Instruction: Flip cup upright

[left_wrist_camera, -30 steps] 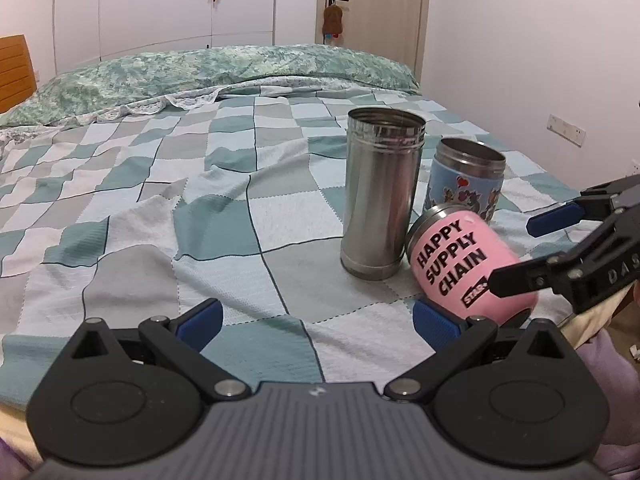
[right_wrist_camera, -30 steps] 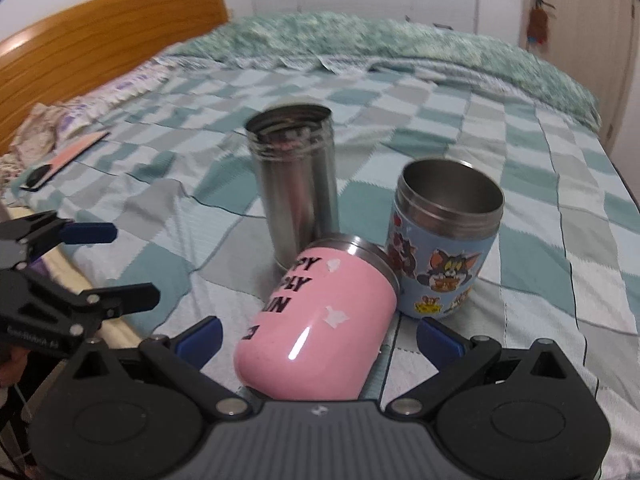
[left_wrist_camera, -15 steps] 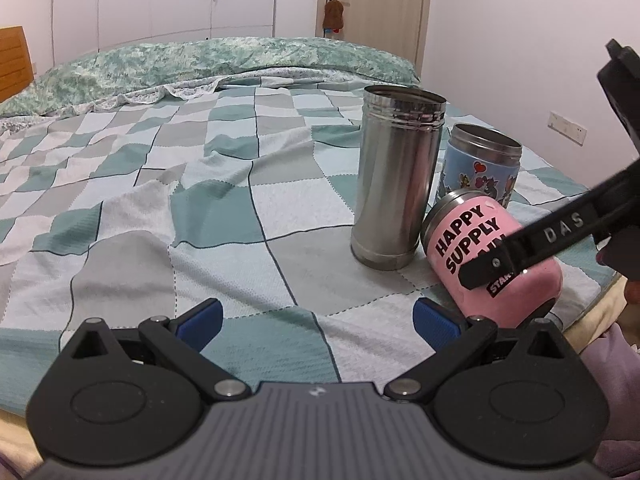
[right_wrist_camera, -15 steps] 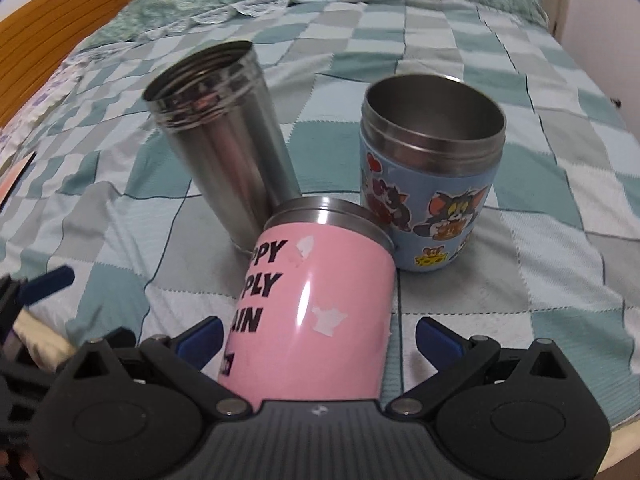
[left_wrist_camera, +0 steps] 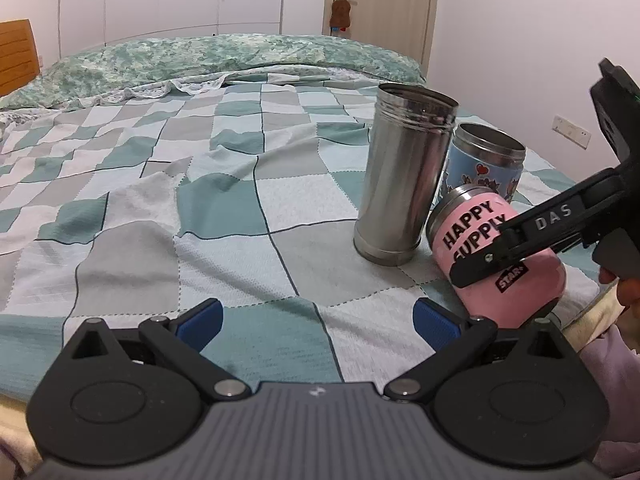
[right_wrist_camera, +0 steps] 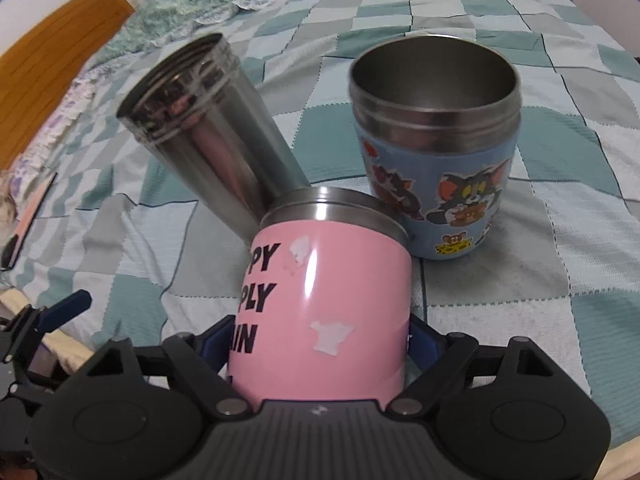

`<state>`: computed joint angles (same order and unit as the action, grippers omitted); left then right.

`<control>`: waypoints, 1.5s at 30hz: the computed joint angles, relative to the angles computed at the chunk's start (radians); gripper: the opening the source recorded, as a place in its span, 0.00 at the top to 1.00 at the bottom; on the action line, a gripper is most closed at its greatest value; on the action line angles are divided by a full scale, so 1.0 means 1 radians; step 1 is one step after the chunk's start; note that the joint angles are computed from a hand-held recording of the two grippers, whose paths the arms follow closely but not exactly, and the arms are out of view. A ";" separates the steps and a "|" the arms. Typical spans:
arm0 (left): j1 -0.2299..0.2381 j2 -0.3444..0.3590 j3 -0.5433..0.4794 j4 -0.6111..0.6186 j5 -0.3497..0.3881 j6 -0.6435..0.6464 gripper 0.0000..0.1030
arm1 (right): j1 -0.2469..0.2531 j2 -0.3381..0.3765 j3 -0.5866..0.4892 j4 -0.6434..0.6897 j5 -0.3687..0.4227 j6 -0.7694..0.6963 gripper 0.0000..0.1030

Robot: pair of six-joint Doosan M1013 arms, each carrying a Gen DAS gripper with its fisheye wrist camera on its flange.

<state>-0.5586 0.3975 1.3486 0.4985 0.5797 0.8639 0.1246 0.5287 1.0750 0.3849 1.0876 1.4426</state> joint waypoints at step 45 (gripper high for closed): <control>-0.107 0.057 -0.119 0.209 0.091 -0.319 0.00 | -0.213 -0.111 0.366 1.144 -0.540 -1.364 0.16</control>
<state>-0.6656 0.4542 1.2298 0.7077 0.6702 0.5446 -0.0887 0.4179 1.4409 1.5290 0.5478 0.0788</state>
